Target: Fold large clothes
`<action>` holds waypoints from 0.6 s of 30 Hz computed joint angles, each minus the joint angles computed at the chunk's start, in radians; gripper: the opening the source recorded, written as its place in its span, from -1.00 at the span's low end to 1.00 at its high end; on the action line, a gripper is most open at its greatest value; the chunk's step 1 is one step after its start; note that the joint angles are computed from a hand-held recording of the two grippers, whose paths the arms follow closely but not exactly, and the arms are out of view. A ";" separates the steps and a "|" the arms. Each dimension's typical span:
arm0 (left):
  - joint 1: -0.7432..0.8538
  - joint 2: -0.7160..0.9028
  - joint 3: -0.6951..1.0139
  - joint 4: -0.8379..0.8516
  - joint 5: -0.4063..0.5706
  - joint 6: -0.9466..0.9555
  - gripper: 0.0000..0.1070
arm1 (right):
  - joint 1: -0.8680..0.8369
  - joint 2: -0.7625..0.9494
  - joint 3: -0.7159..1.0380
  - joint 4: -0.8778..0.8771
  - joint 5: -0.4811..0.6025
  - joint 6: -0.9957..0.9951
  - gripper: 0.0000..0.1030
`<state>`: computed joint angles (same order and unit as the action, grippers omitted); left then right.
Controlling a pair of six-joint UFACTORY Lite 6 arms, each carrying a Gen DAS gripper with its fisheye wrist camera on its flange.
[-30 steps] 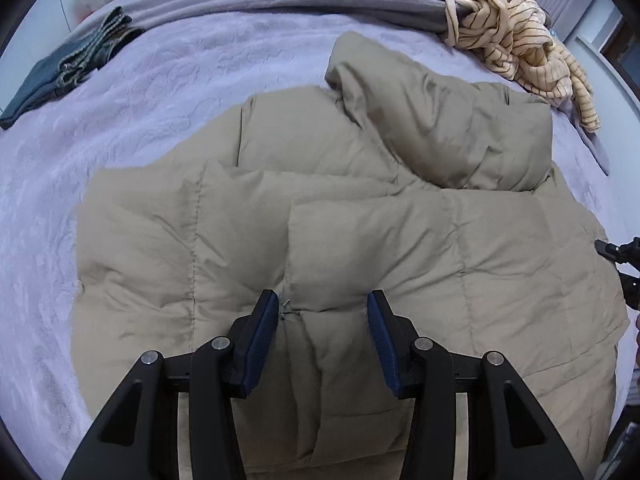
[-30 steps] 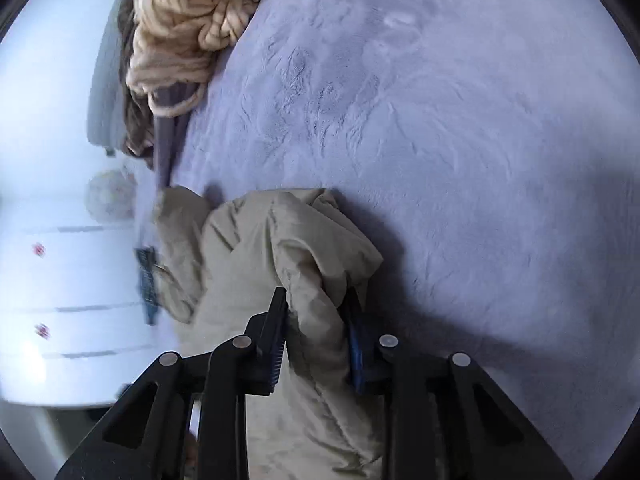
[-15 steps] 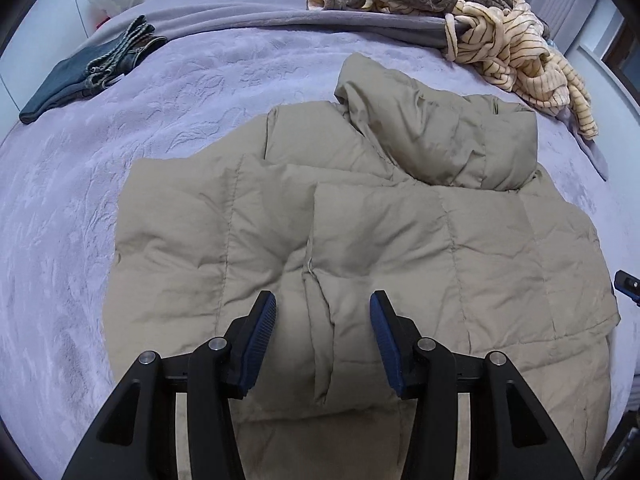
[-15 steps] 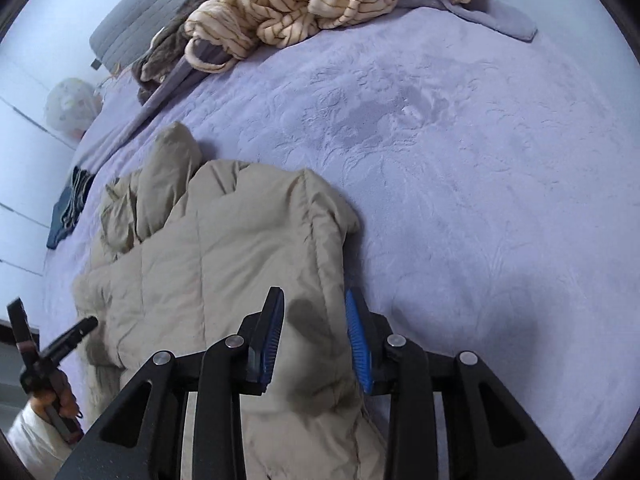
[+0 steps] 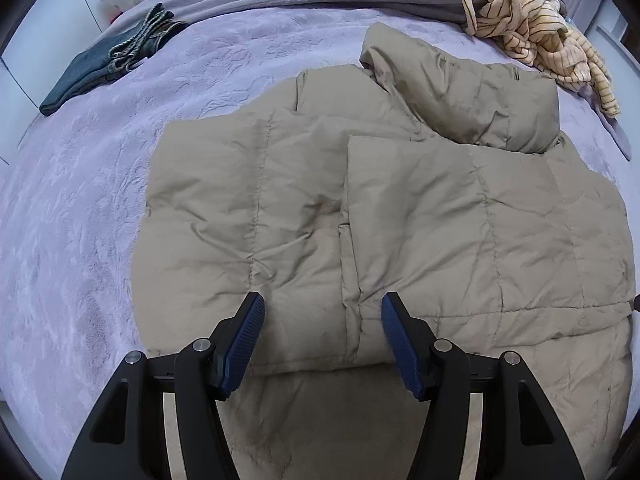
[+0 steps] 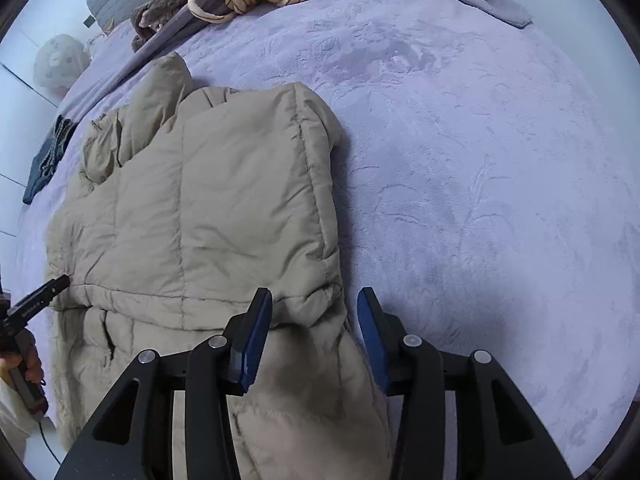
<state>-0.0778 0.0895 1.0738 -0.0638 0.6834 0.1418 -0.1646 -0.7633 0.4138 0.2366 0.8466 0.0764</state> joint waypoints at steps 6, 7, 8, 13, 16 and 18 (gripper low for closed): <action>0.023 -0.140 -0.048 0.002 0.119 0.005 0.17 | 0.136 -0.149 0.008 0.010 0.144 0.183 0.21; 0.024 -0.164 -0.059 0.005 0.130 0.000 0.19 | 0.176 -0.155 0.011 0.002 0.150 0.228 0.24; 0.024 -0.195 -0.074 0.010 0.141 -0.010 0.47 | 0.209 -0.163 0.011 -0.001 0.156 0.264 0.26; 0.048 -0.325 -0.110 0.009 0.184 -0.023 0.91 | 0.423 -0.190 0.024 -0.070 0.165 0.498 0.35; 0.062 -0.369 -0.114 -0.006 0.234 -0.016 0.91 | 0.515 -0.195 0.045 -0.104 0.179 0.591 0.42; 0.063 -0.404 -0.120 -0.004 0.267 -0.023 0.91 | 0.593 -0.199 0.063 -0.145 0.190 0.679 0.53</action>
<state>-0.0143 -0.3143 0.9543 -0.0680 0.9503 0.1183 0.4283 -0.9627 0.4765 0.0914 1.0369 0.7550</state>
